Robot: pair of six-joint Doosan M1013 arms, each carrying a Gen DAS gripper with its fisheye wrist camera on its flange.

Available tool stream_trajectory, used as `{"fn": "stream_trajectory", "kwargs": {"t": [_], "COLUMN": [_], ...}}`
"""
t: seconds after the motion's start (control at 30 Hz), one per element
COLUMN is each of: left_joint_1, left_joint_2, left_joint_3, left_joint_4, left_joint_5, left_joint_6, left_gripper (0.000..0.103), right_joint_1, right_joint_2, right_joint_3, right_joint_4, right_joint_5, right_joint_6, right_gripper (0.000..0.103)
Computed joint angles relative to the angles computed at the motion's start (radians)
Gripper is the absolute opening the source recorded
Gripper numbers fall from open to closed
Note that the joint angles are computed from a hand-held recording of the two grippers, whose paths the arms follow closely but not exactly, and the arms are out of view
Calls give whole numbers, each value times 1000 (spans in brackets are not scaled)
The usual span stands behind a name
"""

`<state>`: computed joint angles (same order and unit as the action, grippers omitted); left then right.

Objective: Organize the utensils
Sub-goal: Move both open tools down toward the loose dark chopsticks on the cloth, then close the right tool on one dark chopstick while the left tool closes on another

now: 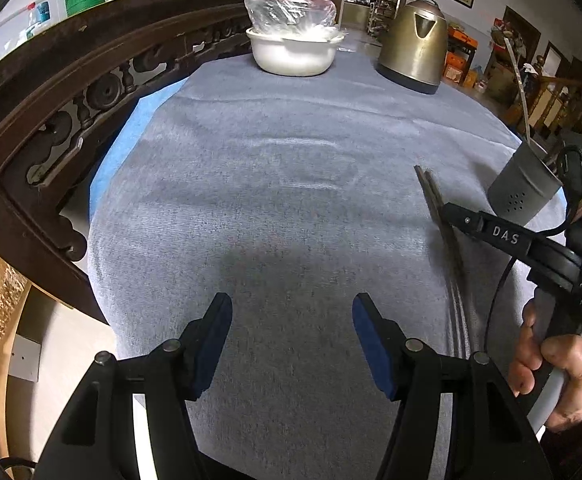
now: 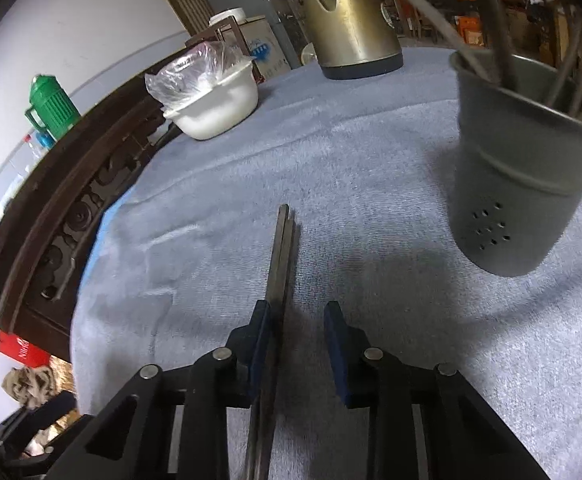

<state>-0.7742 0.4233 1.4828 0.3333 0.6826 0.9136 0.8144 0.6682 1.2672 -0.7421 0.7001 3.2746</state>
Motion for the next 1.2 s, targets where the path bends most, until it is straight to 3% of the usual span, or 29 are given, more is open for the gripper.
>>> {"fn": "stream_trajectory", "kwargs": {"t": [0.2,0.4,0.7,0.83,0.9,1.07,1.2], "left_joint_1": [1,0,-4,-3,-3,0,4], "left_joint_2": [3,6,6,6,5,6,11], "left_joint_3": [-5,-7,-8,-8,-7,-8,-16], "left_joint_4": [-9,-16,-11,-15,-15,-25,-76], "left_joint_5": [4,10,14,16,16,17,13], "left_joint_6": [7,9,10,10,12,26,88], "left_gripper": [64,64,64,64,64,64,63], "right_joint_1": [2,-1,-21,-23,-23,-17,-8], "right_joint_2": [10,-12,-30,-18,-11,-9,-16], "right_joint_3": [-25,16,55,31,15,12,20], "right_joint_4": [20,7,24,34,52,38,24], "right_joint_5": [62,49,-66,-40,-20,16,68], "right_joint_6": [-62,-6,79,56,19,-9,-39], "right_gripper": [30,30,30,30,23,15,15]}}
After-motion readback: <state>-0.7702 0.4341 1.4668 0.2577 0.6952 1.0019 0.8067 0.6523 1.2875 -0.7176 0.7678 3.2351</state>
